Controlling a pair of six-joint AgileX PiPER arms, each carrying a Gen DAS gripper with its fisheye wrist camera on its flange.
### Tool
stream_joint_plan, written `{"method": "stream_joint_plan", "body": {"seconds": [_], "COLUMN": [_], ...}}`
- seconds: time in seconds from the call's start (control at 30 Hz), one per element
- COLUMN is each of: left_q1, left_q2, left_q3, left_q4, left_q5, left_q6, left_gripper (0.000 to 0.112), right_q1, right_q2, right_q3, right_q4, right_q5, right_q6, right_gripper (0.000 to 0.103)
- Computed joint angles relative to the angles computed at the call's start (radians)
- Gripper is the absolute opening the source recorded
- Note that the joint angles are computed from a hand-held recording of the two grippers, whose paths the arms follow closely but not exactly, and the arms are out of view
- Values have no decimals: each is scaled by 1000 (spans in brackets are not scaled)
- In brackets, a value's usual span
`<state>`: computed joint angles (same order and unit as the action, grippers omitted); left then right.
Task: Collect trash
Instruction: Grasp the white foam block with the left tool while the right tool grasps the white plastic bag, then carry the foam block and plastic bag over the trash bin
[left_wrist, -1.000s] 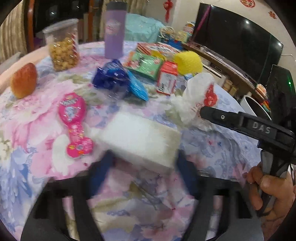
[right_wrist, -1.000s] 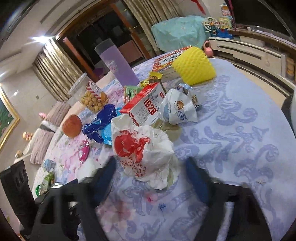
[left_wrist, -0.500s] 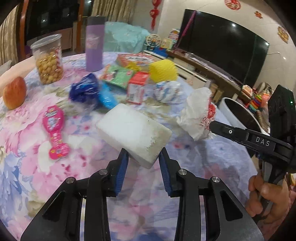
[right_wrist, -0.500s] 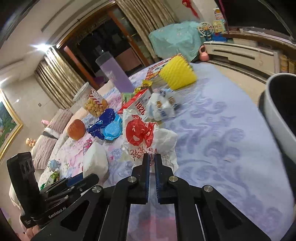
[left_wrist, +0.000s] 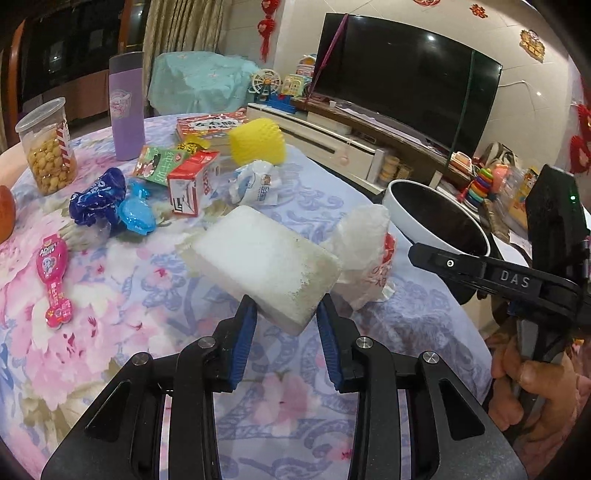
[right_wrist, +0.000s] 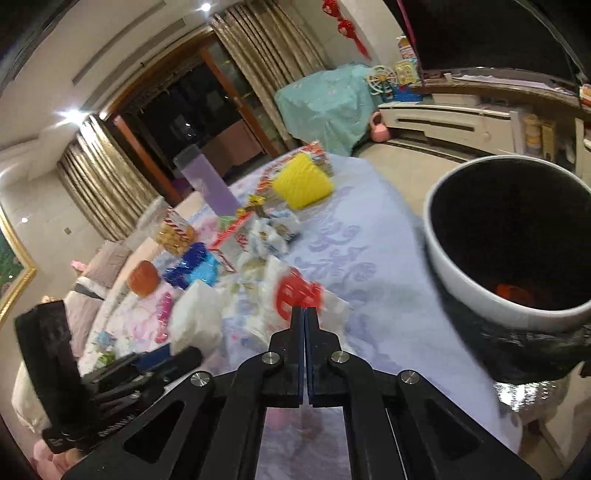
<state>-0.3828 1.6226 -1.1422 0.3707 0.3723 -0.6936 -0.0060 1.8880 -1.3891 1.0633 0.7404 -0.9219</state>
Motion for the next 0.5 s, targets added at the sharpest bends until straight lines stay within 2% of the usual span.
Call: {"method": "stream_joint_plan", "body": {"seconds": [0.07,0.1,0.13,0.2,0.33,0.43,0.47,0.5], "left_q1": [0,4,8,15,34,34,33,27], "left_q2": [-8,-13,-16,-27,-38,-39,-39,-39], "left_q3": [12,19,24,39,60,62,63,63], "left_q4": [17,19,20,31,12,0,0,2], "left_q5": [2,3,4,4,-1,2,2,3], "left_q6": [-20,-25,-27,-42,-27,-18,-18,-23], "left_gripper": [32,32,32,32,32,32,32,32], "right_q1": [-12,-12,-13,-7,29,46,59,66], "right_q2": [12,16,17,26,50,116,126,128], "right_q3": [0,-1,3,4,-15,-85,-92,-92], "right_q4": [12,10,17,43,14,-17,-30,-38], "right_q5": [16,14,17,21,-10,32,13,-5], "right_q6": [22,30,25,11,30,99,109,108], "right_gripper": [10,20,39,65,65,65,64,55]}}
